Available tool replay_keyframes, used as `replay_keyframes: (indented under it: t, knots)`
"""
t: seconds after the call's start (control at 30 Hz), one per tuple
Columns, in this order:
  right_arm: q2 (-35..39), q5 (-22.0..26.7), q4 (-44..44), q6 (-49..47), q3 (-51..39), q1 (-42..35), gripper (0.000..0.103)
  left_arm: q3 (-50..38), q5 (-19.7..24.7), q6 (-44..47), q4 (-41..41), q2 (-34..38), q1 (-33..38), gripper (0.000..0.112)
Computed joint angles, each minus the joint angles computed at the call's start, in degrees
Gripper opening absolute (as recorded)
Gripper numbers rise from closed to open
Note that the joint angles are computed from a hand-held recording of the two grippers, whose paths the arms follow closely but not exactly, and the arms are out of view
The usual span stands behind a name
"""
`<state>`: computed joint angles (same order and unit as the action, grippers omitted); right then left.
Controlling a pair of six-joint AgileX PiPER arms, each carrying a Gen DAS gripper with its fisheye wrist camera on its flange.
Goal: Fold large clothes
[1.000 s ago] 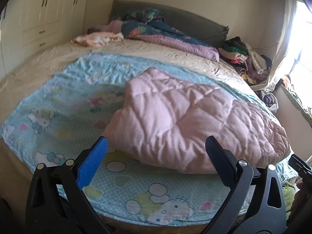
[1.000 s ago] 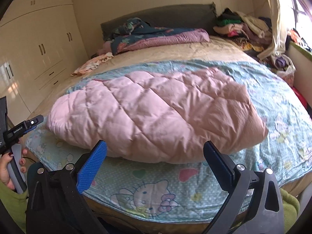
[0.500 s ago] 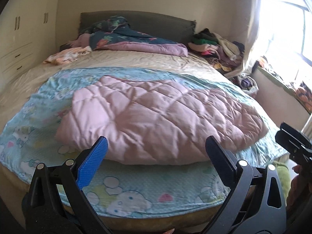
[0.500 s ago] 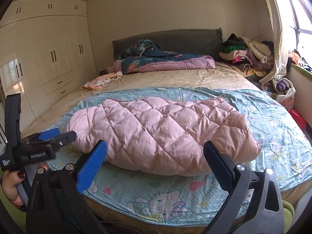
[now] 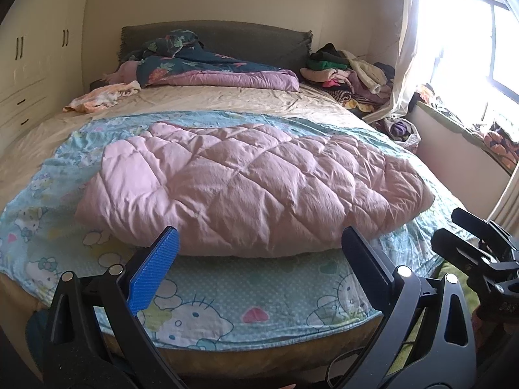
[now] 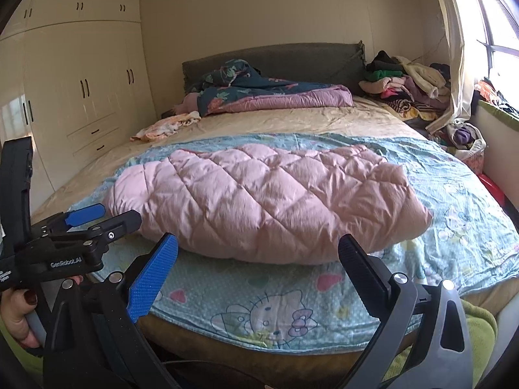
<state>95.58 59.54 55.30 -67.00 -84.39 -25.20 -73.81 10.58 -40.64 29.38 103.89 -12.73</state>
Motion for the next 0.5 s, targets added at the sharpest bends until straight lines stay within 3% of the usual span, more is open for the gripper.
replay_keyframes:
  t: [0.5]
  knots:
    - [0.42, -1.07, -0.8, -0.23, 0.47, 0.85, 0.099, -1.72, 2.4, -3.59, 3.78, 1.57, -0.51, 0.094]
